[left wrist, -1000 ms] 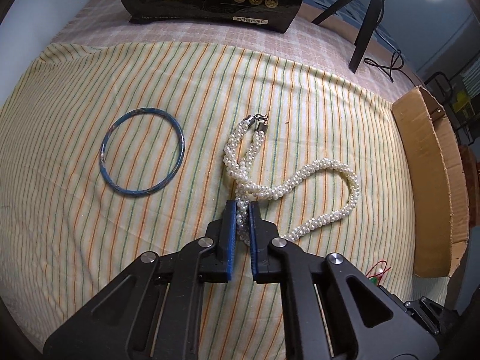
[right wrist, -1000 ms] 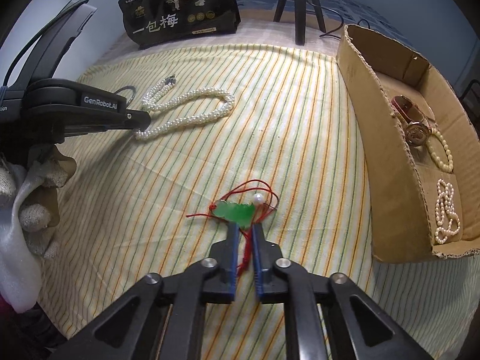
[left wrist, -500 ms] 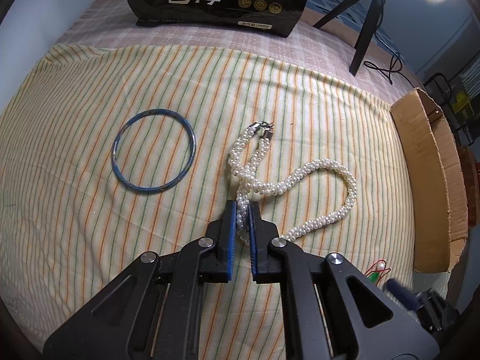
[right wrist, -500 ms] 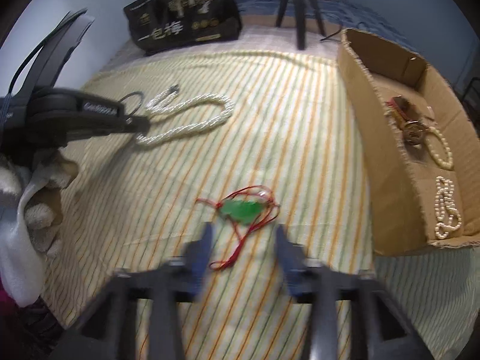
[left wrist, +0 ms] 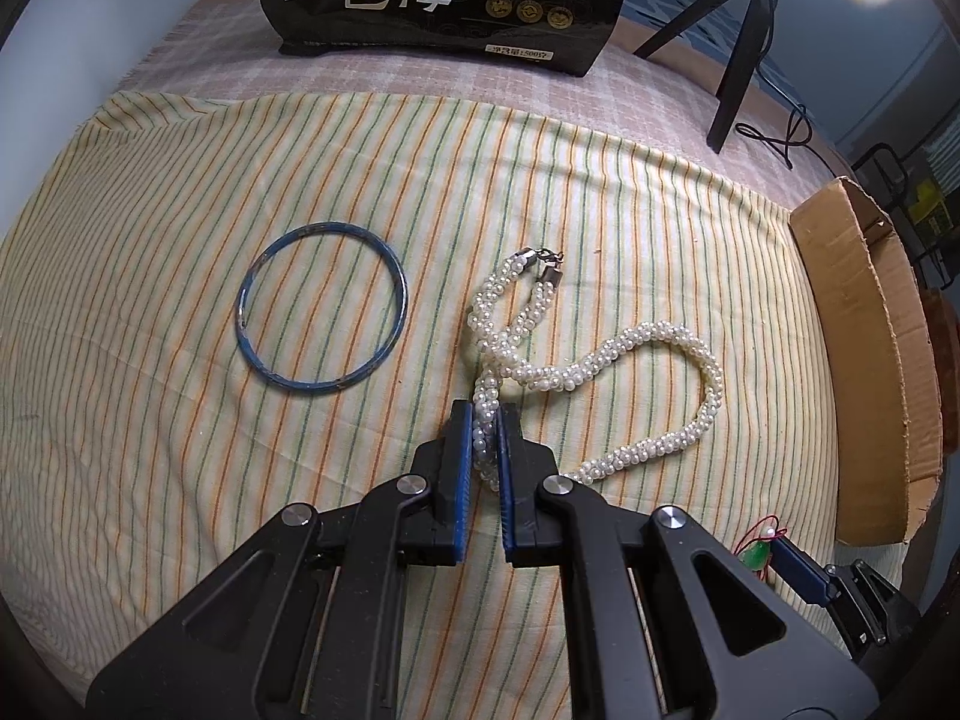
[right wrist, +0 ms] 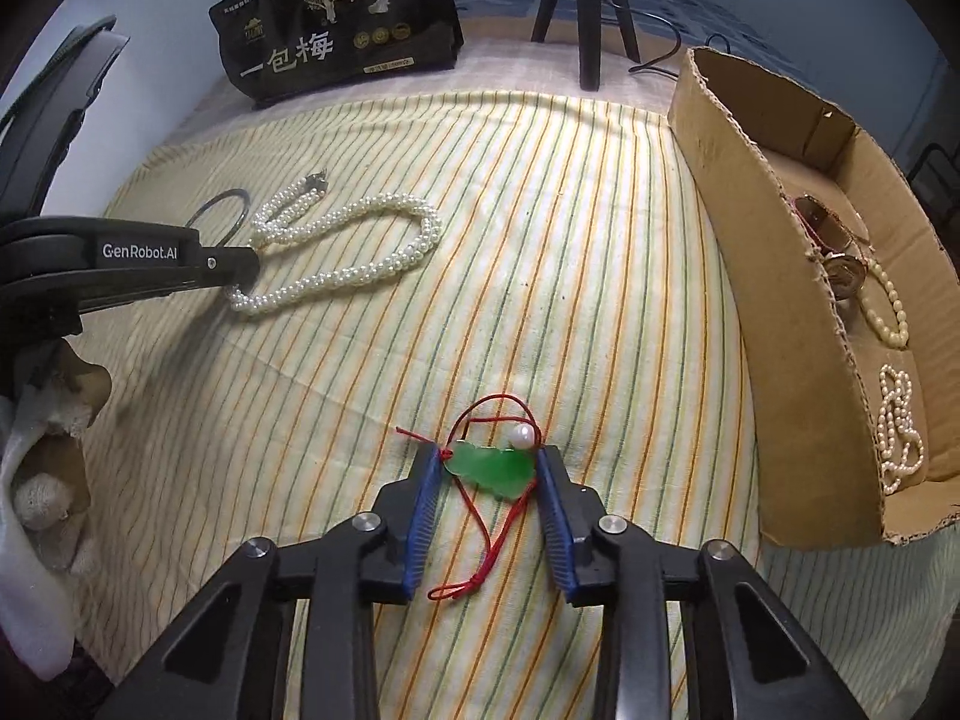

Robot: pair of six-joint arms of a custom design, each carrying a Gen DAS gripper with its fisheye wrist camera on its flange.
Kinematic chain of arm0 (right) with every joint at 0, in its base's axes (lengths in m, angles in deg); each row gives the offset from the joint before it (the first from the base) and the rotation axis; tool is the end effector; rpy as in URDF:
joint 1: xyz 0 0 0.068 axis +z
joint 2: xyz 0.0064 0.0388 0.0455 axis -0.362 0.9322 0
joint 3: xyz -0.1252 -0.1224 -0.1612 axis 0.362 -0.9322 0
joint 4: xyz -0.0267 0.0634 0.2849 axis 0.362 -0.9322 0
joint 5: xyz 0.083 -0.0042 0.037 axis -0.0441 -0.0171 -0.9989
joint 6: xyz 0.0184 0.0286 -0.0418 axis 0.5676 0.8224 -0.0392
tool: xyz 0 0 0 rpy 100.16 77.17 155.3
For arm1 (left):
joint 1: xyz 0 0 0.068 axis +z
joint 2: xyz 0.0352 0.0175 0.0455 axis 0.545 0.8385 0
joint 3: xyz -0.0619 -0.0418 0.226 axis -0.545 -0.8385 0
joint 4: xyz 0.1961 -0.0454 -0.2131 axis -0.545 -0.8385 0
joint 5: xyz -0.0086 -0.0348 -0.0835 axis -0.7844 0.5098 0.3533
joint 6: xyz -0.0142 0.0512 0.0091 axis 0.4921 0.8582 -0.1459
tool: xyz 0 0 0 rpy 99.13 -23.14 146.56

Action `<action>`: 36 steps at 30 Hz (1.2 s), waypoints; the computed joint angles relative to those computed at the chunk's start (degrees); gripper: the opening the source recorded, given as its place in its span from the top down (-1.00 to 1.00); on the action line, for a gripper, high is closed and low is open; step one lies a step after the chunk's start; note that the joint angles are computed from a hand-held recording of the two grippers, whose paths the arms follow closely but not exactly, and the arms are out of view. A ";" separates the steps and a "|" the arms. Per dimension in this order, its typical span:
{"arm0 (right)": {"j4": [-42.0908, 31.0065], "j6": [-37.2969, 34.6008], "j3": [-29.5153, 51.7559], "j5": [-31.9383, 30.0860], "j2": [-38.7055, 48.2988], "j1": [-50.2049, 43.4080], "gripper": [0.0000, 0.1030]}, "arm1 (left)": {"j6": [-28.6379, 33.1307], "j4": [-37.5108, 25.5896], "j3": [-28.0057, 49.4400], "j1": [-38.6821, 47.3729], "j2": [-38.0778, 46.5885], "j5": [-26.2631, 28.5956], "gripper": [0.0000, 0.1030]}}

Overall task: Organize jewelry
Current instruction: 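Grasp the white pearl necklace with the left tool while the right tool grasps the green jade pendant, then carry the necklace and jade pendant into the box and open both tools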

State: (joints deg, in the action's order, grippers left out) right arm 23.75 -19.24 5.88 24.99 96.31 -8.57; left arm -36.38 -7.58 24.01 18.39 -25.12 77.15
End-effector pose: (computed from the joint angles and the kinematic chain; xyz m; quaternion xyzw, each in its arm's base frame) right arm 0.1948 0.0494 0.1889 -0.1909 0.9621 0.0854 0.1751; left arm 0.2151 -0.0536 0.2071 -0.1705 0.9680 -0.0441 0.1786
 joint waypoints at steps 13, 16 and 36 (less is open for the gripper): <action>-7.32 -6.33 -0.05 -6.50 -6.66 -6.33 0.38 | -0.59 -2.63 1.34 -0.97 -4.57 0.94 0.89; -9.56 -7.80 0.99 -8.24 -8.57 -7.88 0.38 | -1.19 -3.85 2.55 -1.97 -6.43 1.71 0.89; -15.99 -13.71 18.29 -20.83 -5.69 -22.55 0.38 | -4.27 -7.69 16.32 -6.32 -10.94 2.95 0.89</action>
State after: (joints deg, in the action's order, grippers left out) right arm 7.76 -32.95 24.17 4.16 90.62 -31.12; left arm -40.65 -15.27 40.33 12.07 -36.06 80.10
